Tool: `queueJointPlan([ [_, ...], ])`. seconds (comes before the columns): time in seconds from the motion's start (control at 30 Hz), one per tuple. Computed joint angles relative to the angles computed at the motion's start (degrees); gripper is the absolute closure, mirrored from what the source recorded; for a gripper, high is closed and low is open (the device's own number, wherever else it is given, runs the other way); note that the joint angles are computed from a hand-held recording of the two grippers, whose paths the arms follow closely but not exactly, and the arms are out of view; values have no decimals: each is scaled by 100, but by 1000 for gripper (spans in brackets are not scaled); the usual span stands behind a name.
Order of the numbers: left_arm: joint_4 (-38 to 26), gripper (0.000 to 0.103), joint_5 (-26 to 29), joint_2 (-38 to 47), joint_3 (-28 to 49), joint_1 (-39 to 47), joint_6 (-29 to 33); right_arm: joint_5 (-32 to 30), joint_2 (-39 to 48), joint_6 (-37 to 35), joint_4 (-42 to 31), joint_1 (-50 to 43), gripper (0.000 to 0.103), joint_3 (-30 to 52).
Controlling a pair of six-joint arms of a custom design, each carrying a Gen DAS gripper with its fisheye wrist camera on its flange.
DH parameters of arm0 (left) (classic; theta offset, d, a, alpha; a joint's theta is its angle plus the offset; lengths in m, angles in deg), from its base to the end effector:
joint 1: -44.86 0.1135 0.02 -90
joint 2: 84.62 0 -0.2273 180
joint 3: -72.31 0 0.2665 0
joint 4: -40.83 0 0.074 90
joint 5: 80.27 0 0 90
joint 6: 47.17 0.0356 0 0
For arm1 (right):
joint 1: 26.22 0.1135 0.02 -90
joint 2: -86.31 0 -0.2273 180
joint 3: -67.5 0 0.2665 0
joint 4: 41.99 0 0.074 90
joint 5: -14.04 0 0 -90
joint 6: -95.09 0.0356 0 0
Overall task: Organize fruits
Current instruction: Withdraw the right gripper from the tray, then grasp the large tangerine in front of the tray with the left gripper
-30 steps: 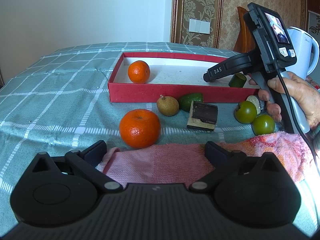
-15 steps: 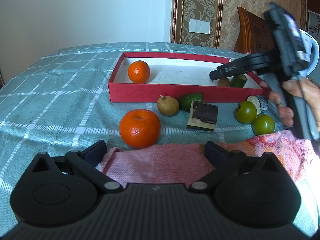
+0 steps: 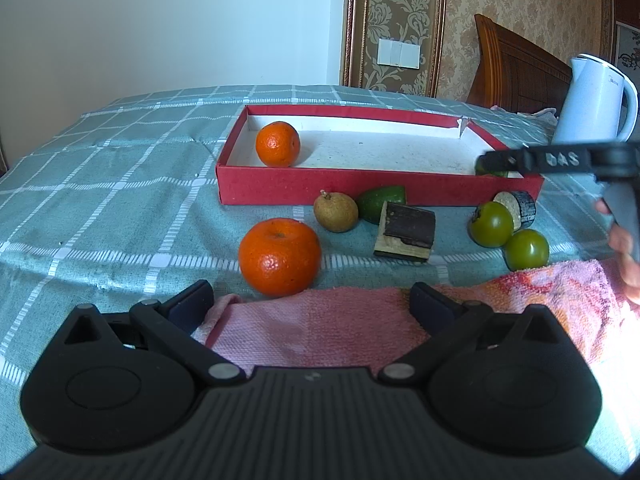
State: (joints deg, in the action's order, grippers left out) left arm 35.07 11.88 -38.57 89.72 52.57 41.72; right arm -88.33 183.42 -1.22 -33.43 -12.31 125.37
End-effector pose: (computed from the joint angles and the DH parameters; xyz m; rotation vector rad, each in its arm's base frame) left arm 0.1850 0.0237 0.0875 -0.1455 2.1659 0.0252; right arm 0.3360 0.0911 0.1150 -0.4970 2.0479 0.3068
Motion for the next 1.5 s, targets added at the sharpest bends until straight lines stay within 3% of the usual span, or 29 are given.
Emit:
queueJointPlan([
  [0.2, 35, 0, -3, 23, 2, 5, 6, 404, -490, 335, 628, -302, 33, -837],
  [0.27, 39, 0, 2, 7, -15, 9, 1, 572, -451, 361, 572, -399, 27, -856],
  [0.43, -59, 0, 51, -141, -48, 91, -20, 514, -221, 496, 226, -559, 27, -650],
  [0.6, -306, 0, -254, -590, -101, 176, 21, 458, -208, 569, 298, -608, 27, -686],
  [0.7, -260, 0, -584, -266, 123, 189, 115, 241, -147, 593, 3, -699, 27, -539],
  [0.9, -154, 0, -63, 702, 715, 572, 347, 149, -101, 506, -357, -722, 24, -396],
  [1.1, 109, 0, -118, 1257, 961, 481, 476, -3, -226, 211, -437, -736, 19, -512],
  [1.17, 204, 3, -41, 1401, 1018, 514, 523, 18, -223, 156, -503, -707, 15, -484],
  [1.23, 239, 16, -54, 1534, 1086, 500, 536, 118, -212, 89, -551, -636, 14, -457],
  [1.37, 323, 18, -18, 1734, 1157, 482, 485, 212, -214, 29, -592, -579, 13, -445],
  [1.5, 411, 35, 50, 1661, 1062, 466, 546, 243, -221, -6, -613, -570, 12, -444],
])
